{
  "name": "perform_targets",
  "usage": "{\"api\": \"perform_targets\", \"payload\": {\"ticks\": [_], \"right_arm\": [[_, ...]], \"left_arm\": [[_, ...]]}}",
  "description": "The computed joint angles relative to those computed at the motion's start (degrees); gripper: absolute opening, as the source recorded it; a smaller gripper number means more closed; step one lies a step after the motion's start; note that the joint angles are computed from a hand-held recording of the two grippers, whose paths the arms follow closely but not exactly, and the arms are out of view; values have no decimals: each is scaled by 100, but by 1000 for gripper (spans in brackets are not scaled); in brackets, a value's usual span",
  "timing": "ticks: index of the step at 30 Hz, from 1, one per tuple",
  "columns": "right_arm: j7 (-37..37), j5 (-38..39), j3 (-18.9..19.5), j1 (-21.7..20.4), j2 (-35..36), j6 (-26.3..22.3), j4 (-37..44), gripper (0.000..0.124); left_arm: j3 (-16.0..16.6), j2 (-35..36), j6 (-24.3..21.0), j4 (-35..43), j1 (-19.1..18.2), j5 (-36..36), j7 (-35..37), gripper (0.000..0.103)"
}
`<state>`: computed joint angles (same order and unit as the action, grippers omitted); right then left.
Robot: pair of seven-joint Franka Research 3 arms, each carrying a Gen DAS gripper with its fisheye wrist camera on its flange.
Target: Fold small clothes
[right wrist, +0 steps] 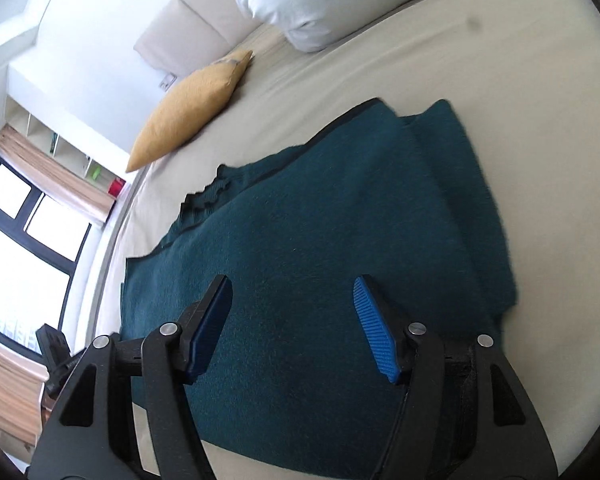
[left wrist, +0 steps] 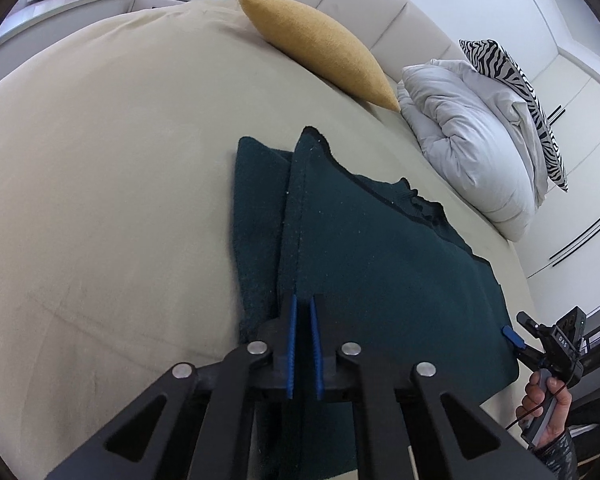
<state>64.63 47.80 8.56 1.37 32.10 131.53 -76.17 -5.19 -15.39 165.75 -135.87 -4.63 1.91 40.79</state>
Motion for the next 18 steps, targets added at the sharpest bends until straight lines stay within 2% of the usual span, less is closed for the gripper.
{"api": "perform_targets", "payload": {"ticks": [6,9,11,13,14,15,16,17,18], "right_arm": [[-90,352,-84,-220,-363,306,-550,61],[-138,710,-113,-378,-578,515,-914,56],[-68,587,-268,-276,-852,967,-1284,57],[-376,746,-256,-354,-1065,1071,-1533,57],[-422,705,-297,-342,-1131,1079,-1599,57],[-481,585,-345,-306,-1203,1087,-1671,57],[-586,468,-374,-276,-1257,1052,-1727,57],[-667,352,-403,-259,-1296,960,-1745,57],[-753,246,-435,-253,-1343,860,-1782,57]], "left_arm": [[-46,-52,-79,-79,-27,114,78,5],[-17,-116,-84,-147,-54,98,143,5],[-36,-190,-102,-181,-42,105,100,5],[-156,-298,-174,-203,54,248,-102,5],[-181,-342,-236,-205,57,287,-160,11],[-177,-372,-215,-228,32,295,-180,25],[-200,-417,-169,-263,26,334,-222,33],[-324,-467,-191,-275,132,505,-386,48],[-459,-505,-213,-279,245,721,-554,50]]}}
